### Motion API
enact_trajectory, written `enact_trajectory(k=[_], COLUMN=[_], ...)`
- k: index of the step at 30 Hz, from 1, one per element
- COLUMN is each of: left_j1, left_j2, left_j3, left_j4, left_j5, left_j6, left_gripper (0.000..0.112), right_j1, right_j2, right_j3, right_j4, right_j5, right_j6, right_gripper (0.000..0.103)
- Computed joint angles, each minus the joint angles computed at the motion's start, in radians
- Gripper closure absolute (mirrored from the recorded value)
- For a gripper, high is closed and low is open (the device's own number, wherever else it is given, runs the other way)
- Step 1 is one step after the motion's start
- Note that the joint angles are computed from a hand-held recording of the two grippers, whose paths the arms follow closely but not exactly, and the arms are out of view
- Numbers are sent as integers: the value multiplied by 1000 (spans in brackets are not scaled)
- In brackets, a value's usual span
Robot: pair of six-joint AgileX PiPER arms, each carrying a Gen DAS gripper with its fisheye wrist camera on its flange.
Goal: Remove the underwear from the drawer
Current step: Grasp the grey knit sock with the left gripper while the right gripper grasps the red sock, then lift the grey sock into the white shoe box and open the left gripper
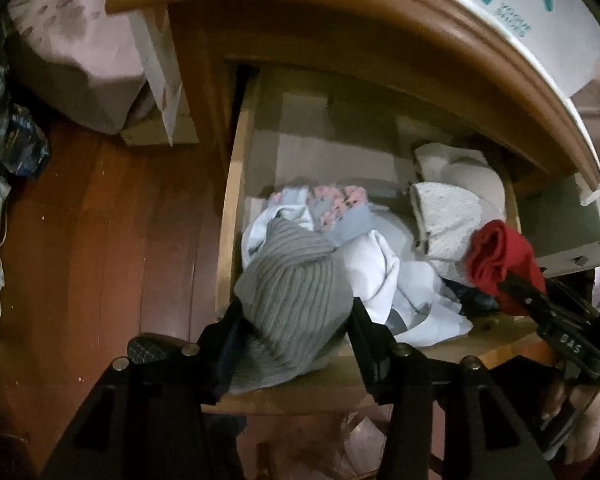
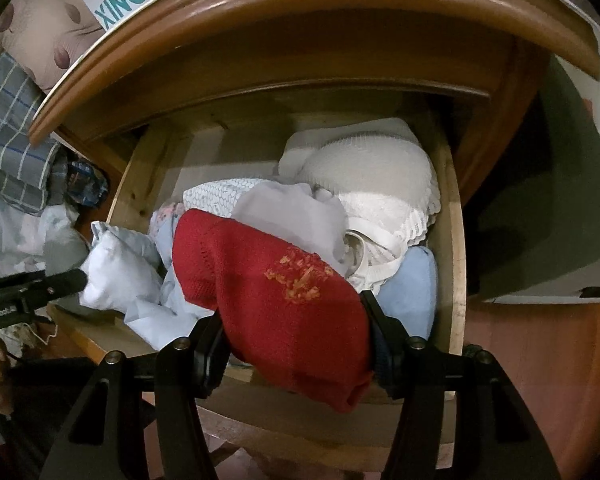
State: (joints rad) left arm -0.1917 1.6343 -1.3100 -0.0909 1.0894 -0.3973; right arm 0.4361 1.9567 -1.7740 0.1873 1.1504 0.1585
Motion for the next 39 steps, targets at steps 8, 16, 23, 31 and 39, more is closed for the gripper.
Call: enact_trajectory(k=[8,16,23,31,39], left_j1=[40,-9,-52,-31,-67], left_j2=[7,59,116,93,26], left_j3=[19,-27,-61,-39,-66], left_j4=[-47,11,70,30,69], left_j5=[-18,1,14,-8,35], left_j6=[-5,-46,-66,-48,-78], left_gripper=[60,58,51,71,75], right_j1=[-9,-10,-2,1,31], right_j2=[0,6,11,8,-18], right_j3=[1,-5,-6,4,34], right_j4=[24,34,38,42,-29], right_j5=[7,13,14,8,-11], right_j6=[-13,-13,-8,-11,-6], right_gripper=[47,46,46,46,46])
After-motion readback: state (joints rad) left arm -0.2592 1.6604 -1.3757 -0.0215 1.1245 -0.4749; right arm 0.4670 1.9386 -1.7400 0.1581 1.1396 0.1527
